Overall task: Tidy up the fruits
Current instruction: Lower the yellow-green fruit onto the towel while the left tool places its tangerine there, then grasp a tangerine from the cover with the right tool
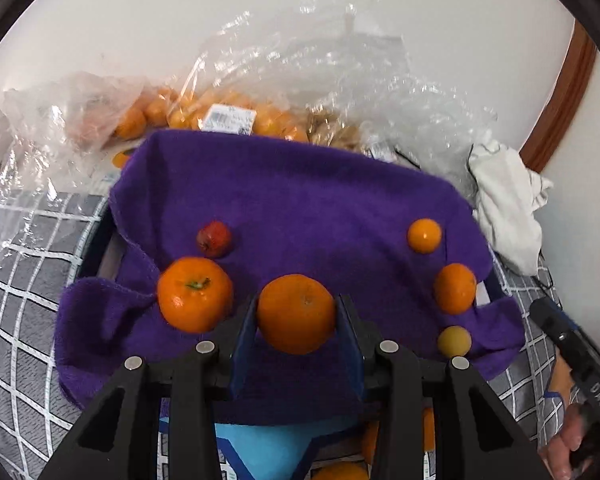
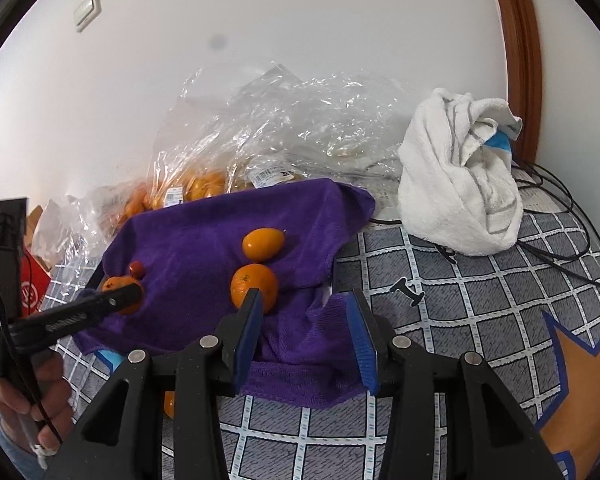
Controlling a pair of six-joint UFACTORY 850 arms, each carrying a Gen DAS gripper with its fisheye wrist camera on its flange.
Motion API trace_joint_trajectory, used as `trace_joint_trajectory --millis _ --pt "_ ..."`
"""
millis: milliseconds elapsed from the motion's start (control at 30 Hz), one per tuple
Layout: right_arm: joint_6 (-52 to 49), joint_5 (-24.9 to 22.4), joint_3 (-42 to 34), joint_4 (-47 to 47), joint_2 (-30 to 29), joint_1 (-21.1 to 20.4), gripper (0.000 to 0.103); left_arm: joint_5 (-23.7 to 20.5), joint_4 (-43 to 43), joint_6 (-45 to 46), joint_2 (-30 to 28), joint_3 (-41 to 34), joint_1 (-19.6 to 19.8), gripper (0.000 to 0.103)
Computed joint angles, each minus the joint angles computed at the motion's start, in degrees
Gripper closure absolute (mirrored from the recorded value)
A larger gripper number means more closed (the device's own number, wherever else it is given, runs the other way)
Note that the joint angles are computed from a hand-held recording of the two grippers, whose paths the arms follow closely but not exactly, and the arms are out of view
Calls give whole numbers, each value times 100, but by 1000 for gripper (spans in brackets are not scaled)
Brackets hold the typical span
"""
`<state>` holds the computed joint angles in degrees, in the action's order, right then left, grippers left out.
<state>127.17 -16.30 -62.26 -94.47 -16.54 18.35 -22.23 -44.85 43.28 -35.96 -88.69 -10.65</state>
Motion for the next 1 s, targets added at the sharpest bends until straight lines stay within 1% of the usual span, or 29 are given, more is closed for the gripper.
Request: trace_joint_trajectory --millis 67,133,200,233,267,300,333,367,433,500,600,633,667,733,800,833,867,900,967,1000 --pt "131 -33 14 -168 5 18 60 -169 36 -50 -76 -70 14 65" --pt "-119 -74 -34 11 -42 50 60 -203 40 -76 -116 -86 18 65" --pt "-308 -82 -86 137 -94 73 60 -326 39 -110 -160 -136 41 65" --pt "-409 -92 -112 208 -125 85 60 -361 -91 34 -136 -111 57 61" --pt "-407 -95 -115 192 -134 90 60 -417 -273 232 -79 -65 88 53" --pt "-415 -97 -126 191 -153 98 60 -442 -429 400 -61 -55 107 49" --pt "-451 -106 -134 231 -160 103 60 -456 -815 808 39 47 147 47" --pt "-414 -113 -139 200 -164 109 60 -427 -1098 1111 118 131 174 45" --pt "91 -156 -80 -281 -129 128 60 -197 -1664 1793 386 433 218 45" --pt "470 -245 -33 -606 -106 154 60 -82 -1967 2218 537 601 254 45" --pt "671 -306 -4 -814 -82 195 60 192 -2675 3046 792 945 349 45" --pt "684 -337 2 -867 -72 222 60 230 -2810 3190 816 980 368 45" --pt "639 -400 1 -863 -70 252 60 303 -3151 3560 905 1120 414 45" --pt "363 -619 -24 -671 -76 339 60 356 -3415 3879 961 1204 474 45" --pt "327 -840 -30 -710 -74 431 60 375 -3952 4526 1062 1374 565 45" --pt "270 -834 -38 -636 -70 448 60 415 -4106 4686 1089 1418 578 45" --pt "32 -763 -83 -372 -82 439 60 468 -4297 4887 1110 1460 602 45" --pt "-357 -614 -135 62 -85 427 60 453 -4288 4901 1108 1460 623 45" --pt "-644 -473 -153 436 -67 437 60 268 -4147 4833 1058 1398 712 45" --pt "-874 -437 -163 682 -61 460 60 220 -4211 4898 1047 1393 744 45"
